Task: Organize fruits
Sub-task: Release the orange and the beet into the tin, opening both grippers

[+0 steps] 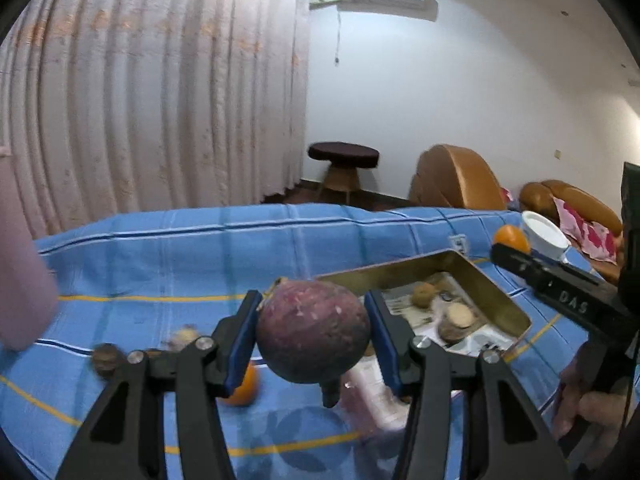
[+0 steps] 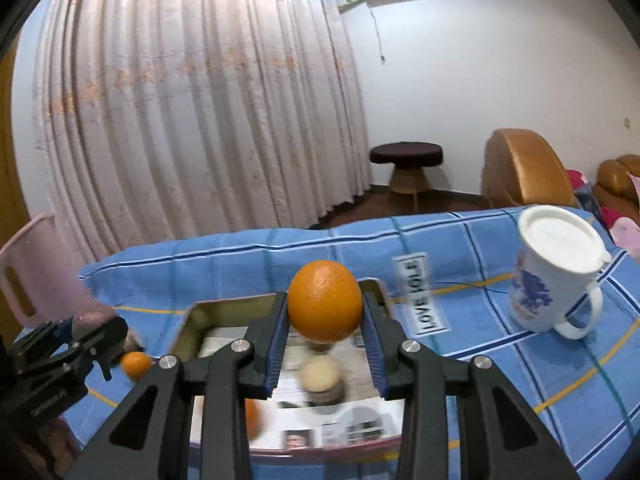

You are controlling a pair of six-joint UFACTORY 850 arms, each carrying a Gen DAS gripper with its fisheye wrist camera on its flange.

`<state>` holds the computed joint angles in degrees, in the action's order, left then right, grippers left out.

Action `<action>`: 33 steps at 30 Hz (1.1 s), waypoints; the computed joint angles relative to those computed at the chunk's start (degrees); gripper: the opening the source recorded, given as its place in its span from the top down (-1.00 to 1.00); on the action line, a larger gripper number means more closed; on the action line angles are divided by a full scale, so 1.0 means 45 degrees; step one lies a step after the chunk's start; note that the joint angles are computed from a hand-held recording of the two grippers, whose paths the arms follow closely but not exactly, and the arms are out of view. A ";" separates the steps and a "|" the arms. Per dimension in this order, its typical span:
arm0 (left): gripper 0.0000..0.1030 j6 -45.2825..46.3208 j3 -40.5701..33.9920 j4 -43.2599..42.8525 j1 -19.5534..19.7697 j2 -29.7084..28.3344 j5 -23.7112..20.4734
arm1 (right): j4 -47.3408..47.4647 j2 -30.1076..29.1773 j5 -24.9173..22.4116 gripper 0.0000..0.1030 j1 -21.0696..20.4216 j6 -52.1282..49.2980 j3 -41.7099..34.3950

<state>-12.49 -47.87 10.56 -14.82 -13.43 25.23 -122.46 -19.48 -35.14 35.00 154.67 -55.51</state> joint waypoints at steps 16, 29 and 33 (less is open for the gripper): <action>-0.05 0.4251 -0.2271 -0.4126 -0.1805 -0.1943 -0.1344 | 0.0597 -0.0797 0.2012 0.26 -0.0866 -0.1316 -0.0733; -0.07 0.7812 -0.2616 -0.8080 -0.1848 -0.2289 -0.2096 | -0.0149 -0.1023 0.2928 0.25 -0.0996 -0.0904 -0.0855; -0.27 0.9164 -0.2522 -0.9562 -0.2099 -0.2256 -0.1550 | -0.0697 -0.0932 0.3294 0.25 -0.1152 -0.0036 -0.0767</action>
<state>28.75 -59.22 -32.47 -24.27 -23.58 18.25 -125.59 -23.68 -20.32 29.81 154.51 -58.96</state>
